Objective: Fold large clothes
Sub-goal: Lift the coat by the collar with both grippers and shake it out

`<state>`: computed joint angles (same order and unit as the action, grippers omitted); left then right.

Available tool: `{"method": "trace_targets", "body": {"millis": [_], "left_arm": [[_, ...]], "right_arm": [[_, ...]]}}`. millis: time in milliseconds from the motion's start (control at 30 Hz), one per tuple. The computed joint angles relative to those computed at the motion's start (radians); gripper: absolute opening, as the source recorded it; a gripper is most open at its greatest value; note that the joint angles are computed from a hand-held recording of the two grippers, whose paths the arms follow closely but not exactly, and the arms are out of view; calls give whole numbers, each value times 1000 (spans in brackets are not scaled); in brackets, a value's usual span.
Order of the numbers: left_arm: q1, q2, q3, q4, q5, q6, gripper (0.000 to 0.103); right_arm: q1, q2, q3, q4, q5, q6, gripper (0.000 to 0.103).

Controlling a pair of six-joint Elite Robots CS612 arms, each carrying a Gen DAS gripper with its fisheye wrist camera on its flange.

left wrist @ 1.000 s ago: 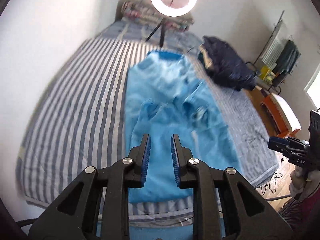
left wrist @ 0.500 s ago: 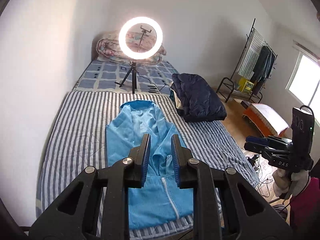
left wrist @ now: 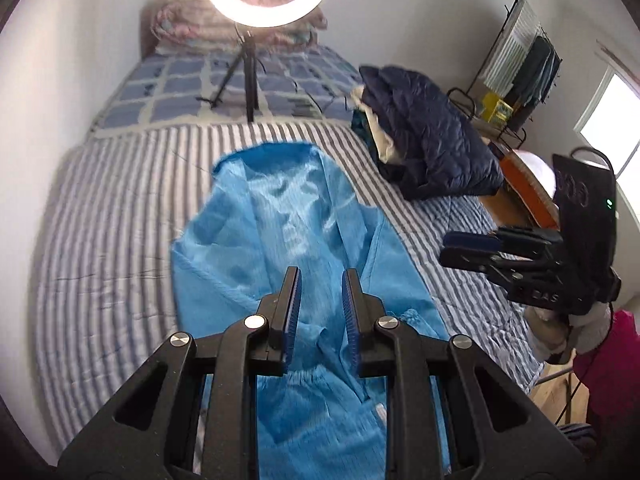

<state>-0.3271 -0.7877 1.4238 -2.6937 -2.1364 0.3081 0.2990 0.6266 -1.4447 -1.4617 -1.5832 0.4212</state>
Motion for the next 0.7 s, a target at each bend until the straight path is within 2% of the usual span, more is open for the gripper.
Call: {"method": "trace_targets", "body": {"millis": [100,267,400,500,567,633,700], "left_arm": [[-15,68,-71,77,1,31,19],[-43,142,-146,158,36,99,19],[-59,194,-203,175,75,84,19],[-72,226,-241,169,151,42,19],[-82,250,-265,161,219,10,19],[-80,262,-271,126,208,-12,19],[-78,262,-279,147,197,-3,19]], "right_arm": [[-26,2,61,-15,45,-7,25],[-54,-10,169,-38,108,-45,23],[-65,-26,246,-79,137,-49,23],[-65,-46,304,-95,123,-58,23],[-60,-67,352,-75,59,-52,23],[-63,-73,375,-58,40,-22,20],[-71,-64,364,-79,66,0,22]]}}
